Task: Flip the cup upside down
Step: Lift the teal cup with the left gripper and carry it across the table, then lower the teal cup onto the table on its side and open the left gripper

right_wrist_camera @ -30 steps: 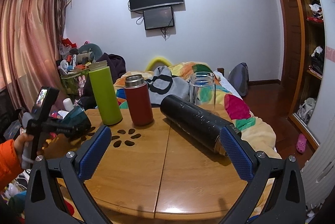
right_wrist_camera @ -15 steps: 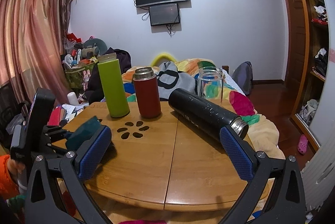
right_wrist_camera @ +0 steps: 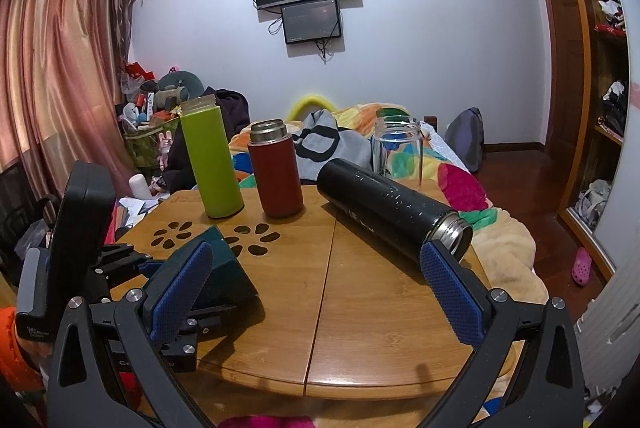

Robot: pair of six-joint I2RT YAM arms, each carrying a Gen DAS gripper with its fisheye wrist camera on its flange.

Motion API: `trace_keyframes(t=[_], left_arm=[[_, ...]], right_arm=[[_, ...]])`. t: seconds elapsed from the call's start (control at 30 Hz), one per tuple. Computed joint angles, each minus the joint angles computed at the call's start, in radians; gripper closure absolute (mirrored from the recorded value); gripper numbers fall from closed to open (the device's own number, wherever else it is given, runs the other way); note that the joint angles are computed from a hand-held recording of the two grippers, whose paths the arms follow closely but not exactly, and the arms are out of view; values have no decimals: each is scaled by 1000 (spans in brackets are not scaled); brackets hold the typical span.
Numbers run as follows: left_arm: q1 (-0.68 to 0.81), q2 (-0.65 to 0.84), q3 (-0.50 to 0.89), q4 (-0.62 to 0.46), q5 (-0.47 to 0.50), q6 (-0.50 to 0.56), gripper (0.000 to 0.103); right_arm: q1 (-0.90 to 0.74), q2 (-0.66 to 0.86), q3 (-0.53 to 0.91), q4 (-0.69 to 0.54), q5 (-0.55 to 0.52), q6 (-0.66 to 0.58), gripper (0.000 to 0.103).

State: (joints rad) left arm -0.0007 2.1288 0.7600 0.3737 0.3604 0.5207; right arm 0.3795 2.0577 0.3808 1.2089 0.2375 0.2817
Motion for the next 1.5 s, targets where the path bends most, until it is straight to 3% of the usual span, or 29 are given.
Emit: trace_keyframes(t=[0.23, 0.57, 0.87, 1.0, 1.17, 1.27, 1.5], left_arm=[[-25, 31, 1, 19, -59, -8, 30], [40, 12, -15, -24, 56, 27, 31], [207, -151, -232, 159, 168, 144, 31], [281, -149, -190, 157, 179, 110, 31], [276, -42, -107, 219, 98, 59, 31], [266, 31, -25, 149, 108, 48, 31], [256, 72, -54, 216, 130, 81, 31]], right_arm=[[6, 5, 1, 5, 5, -9, 0], [6, 23, 28, -30, 0, -10, 0], [26, 29, 55, -67, -4, -21, 0], [44, 45, 80, -86, -15, -24, 0], [80, 88, 147, -149, -67, -15, 0], [105, 117, 186, -186, -62, -23, 0], [94, 165, 240, -232, -114, -10, 0]])
